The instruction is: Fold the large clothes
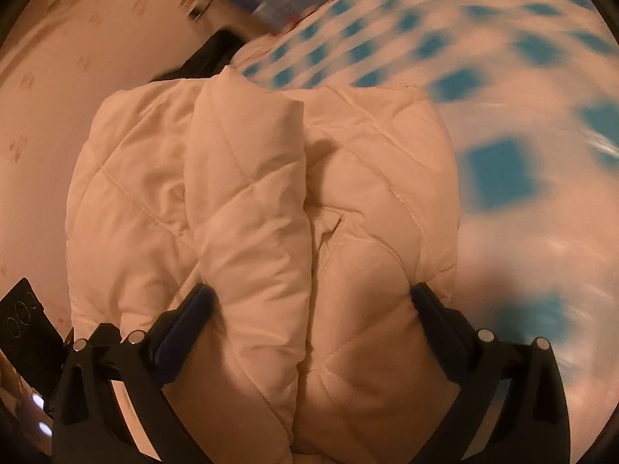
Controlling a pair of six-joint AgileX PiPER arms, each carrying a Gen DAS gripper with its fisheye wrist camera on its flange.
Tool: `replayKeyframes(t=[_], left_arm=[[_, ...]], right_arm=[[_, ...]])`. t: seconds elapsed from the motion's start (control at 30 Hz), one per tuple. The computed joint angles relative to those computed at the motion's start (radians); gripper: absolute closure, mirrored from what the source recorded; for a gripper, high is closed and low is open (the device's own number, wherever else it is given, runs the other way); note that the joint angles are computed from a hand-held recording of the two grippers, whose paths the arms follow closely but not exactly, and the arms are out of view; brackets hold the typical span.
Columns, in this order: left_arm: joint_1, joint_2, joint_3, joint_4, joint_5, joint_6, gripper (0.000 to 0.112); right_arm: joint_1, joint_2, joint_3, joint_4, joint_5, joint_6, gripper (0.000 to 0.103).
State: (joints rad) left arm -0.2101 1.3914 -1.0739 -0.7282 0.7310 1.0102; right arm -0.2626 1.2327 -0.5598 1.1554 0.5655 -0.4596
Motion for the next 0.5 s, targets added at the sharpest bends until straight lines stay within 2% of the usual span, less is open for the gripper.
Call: replayKeyframes(t=[0.1,0.2,0.27,0.33,0.43,0.5], left_arm=[[0.181,0.091,-0.091,-0.032,0.057,0.071,0.031],[0.307,0.211,-0.204,-0.010,0.122,0.011,0.031],[0.354,0.294,-0.264,0.042,0.161,-0.077,0.025],[0.417,0.407,-0.343,0.031,0.246,-0.142,0.018],[0.484,0.513,-0.467,-0.013,0.410,-0.187,0.017],[0.498,0.505,-0.500,0.013,0.440,-0.257,0.017]], right_arm=[[0.188,0.211,-0.186,0.021,-0.102,0.027,0.005],[0.323,0.425,-0.428,-0.141,-0.139,0.171,0.005],[0.362,0.502,-0.516,-0.238,-0.141,0.236,0.005],[0.383,0.548,-0.578,-0.319,-0.130,0.296,0.005],[0.368,0.534,-0.588,-0.338,-0.085,0.323,0.005],[0.320,0.472,-0.548,-0.324,-0.050,0.321,0.005]])
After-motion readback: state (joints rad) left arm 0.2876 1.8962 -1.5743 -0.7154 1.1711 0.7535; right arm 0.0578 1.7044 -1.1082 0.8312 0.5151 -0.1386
